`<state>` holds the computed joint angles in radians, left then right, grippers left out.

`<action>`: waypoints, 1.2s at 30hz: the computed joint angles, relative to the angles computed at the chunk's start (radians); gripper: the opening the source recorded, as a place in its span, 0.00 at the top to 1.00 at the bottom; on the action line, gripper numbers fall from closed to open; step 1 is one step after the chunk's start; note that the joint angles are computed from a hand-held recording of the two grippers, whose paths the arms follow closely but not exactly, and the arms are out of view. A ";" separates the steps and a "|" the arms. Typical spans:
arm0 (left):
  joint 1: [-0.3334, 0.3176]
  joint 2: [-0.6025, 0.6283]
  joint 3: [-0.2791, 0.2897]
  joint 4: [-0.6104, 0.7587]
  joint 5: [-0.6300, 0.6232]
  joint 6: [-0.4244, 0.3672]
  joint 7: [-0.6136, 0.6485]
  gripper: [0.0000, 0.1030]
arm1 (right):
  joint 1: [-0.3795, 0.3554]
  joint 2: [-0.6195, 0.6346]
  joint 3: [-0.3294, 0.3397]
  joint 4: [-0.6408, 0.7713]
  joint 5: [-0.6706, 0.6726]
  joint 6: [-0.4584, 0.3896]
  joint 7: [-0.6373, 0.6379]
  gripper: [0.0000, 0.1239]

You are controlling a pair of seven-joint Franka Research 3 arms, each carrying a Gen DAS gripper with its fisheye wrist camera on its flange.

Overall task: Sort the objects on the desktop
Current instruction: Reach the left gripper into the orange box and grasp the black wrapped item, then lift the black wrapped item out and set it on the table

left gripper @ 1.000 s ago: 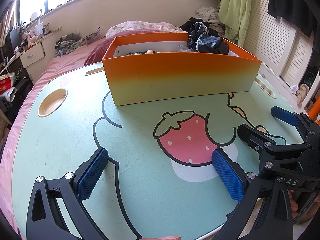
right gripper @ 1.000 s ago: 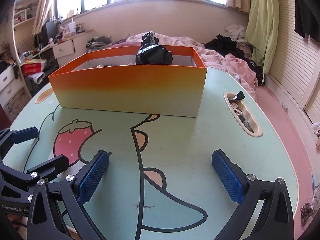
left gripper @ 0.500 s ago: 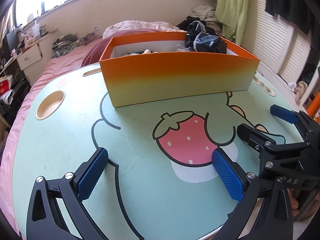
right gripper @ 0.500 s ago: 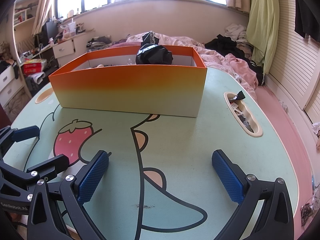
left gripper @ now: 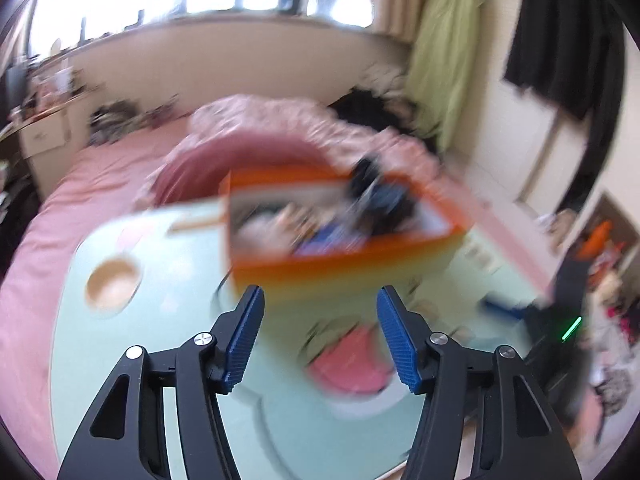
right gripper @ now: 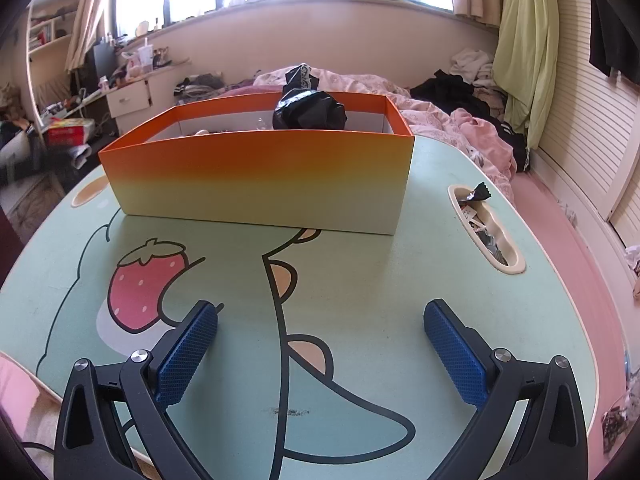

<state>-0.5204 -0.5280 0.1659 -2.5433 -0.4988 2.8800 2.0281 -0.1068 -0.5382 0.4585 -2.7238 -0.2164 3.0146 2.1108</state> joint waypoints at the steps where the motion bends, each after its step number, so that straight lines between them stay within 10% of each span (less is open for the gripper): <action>1: -0.037 0.033 0.024 0.062 -0.043 -0.042 0.024 0.42 | 0.002 -0.001 -0.001 -0.001 0.000 0.001 0.000 0.17; 5: -0.048 0.273 0.015 0.346 -0.087 -0.235 -0.090 0.27 | -0.001 0.004 -0.002 0.000 -0.001 0.005 -0.002 0.17; 10: 0.045 0.548 -0.115 0.622 0.234 -0.342 -0.421 0.28 | -0.004 0.009 0.000 0.000 -0.004 0.012 0.000 0.17; 13: 0.077 0.600 -0.154 0.658 0.298 -0.341 -0.430 0.64 | -0.003 0.010 -0.001 0.000 -0.002 0.013 -0.002 0.17; 22: 0.123 0.163 -0.148 0.256 -0.413 -0.158 0.227 0.66 | -0.003 0.002 0.004 -0.007 0.008 0.016 -0.005 0.17; 27: 0.151 -0.017 -0.132 0.043 -0.309 -0.178 0.212 0.66 | -0.009 0.000 0.009 -0.009 0.010 0.018 -0.006 0.17; 33: 0.116 0.067 -0.126 0.012 -0.301 -0.161 0.160 0.53 | 0.004 0.002 -0.010 -0.016 0.017 0.035 -0.025 0.17; 36: 0.096 0.065 -0.118 -0.001 -0.327 -0.093 0.160 0.42 | 0.192 0.021 -0.207 -0.053 0.078 0.120 -0.123 0.17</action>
